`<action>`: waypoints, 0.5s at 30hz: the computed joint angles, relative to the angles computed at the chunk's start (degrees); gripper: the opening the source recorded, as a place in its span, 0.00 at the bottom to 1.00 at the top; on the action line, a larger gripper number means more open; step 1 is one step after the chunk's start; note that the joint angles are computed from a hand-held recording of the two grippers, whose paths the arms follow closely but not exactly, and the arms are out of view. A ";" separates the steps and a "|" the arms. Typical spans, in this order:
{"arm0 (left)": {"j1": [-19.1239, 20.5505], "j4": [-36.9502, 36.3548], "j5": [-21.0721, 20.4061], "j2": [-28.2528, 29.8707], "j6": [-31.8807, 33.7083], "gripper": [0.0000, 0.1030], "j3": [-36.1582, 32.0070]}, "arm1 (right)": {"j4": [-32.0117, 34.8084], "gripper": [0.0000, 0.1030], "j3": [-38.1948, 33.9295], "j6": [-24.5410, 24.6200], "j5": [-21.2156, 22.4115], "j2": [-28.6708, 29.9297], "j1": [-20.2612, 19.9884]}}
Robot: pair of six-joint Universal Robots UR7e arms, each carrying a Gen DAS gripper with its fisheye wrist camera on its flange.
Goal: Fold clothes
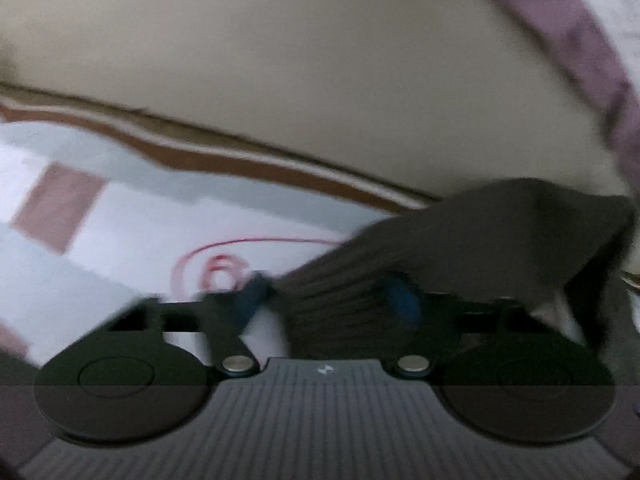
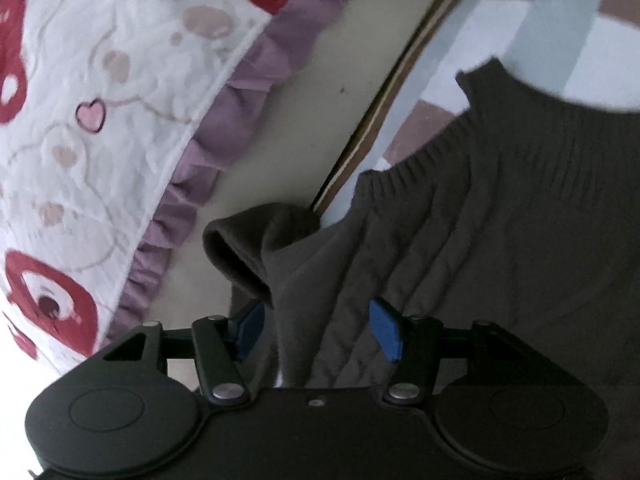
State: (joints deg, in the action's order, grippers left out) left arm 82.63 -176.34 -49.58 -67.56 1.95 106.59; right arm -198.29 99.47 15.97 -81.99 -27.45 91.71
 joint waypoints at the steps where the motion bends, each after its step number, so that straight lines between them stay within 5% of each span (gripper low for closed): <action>1: -0.33 0.01 -0.47 -0.08 2.76 0.18 0.17 | 0.03 0.64 -0.07 0.98 1.22 0.25 -0.56; 6: -6.40 -11.04 -0.30 -3.27 21.16 0.16 6.64 | 4.66 0.64 -0.63 4.73 9.23 0.46 -3.82; 11: -12.95 -8.70 -11.24 -19.14 21.61 0.16 20.62 | 5.37 0.66 -0.87 6.30 10.24 0.60 -4.17; 15: -20.39 4.44 -11.22 -36.74 16.52 0.16 33.27 | 6.54 0.66 -0.63 6.01 10.58 0.22 -4.04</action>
